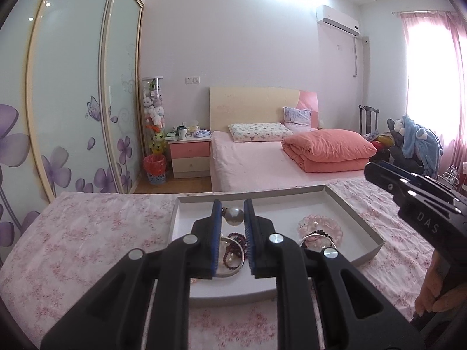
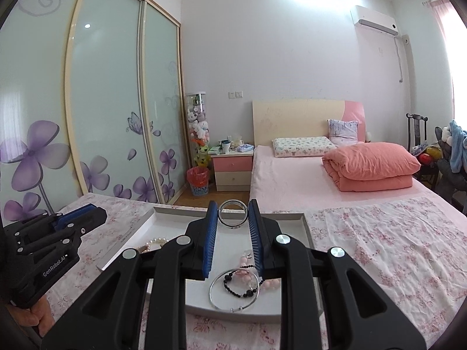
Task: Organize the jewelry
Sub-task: 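Carry the silver ring in the right tool while the left tool carries the pearl earring to the tray, then open the right tool over the black beads while the left tool releases the earring by the dark red beads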
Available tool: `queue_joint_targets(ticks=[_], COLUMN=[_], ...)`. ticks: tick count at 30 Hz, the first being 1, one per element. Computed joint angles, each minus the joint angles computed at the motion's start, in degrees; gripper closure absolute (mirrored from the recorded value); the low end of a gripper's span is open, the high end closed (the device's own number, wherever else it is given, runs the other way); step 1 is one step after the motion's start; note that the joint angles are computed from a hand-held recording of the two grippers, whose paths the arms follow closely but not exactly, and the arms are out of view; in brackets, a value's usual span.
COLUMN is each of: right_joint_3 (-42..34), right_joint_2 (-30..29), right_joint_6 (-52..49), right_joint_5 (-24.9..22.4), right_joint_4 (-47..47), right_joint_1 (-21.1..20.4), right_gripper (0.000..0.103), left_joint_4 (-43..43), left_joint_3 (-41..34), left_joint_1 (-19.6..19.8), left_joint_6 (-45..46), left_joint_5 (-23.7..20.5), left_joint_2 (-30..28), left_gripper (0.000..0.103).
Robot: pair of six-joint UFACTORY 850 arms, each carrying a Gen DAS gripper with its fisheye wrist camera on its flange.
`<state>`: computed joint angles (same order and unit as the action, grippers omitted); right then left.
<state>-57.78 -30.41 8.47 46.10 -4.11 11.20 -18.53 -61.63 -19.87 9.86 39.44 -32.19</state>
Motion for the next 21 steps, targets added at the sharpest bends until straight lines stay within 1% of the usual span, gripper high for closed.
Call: queue_joint_targets(ticks=[7, 11, 12, 13, 14, 15, 16, 21], right_joint_3=[-6.1, -8.9, -9.2, -9.2, -9.1, -8.6, -8.5, -5.7], right_joint_2=[-4.8, -6.8, -7.1, -7.1, -7.0, -6.7, -6.5, -4.0], right_joint_6=[2.9, 7.1, 8.1, 8.9, 9.0, 9.2, 9.4, 9.2], right_joint_5=[-5.3, -8.7, -9.2, -9.3, -9.2, -8.6, -8.3, -6.7], right_joint_4=[-2.9, -6.8, -7.7, -8.3, -8.1, -7.8, -7.8, -6.8], right_joint_1=[-0.2, -0.8, -0.8, -1.0, -1.0, -1.1, -1.1, -1.7], right_gripper=[0.08, 0.08, 0.079, 0.074, 0.065, 0.062, 0.06, 0.059], left_joint_4=[2.6, 3.2, 3.1, 3.2, 3.4, 3.8, 4.6, 7.4], left_joint_3=[-6.6, -10.3, -10.9, -11.4, -11.7, -11.8, -11.7, -9.1], left_joint_1=[0.8, 1.3, 1.4, 1.5, 1.7, 1.9, 2.2, 3.2], left_joint_6=[-2.1, -2.6, -2.8, -3.2, -3.6, -4.2, -5.1, -8.4], left_joint_5=[-4.0, -6.8, -7.2, -7.7, -8.0, -8.3, -8.4, -7.0], left_joint_2=[-5.4, -8.4, -8.9, -9.3, -9.5, -9.6, -9.6, -7.1], left_gripper=[0.087, 0.086, 0.085, 0.084, 0.081, 0.077, 0.075, 0.066])
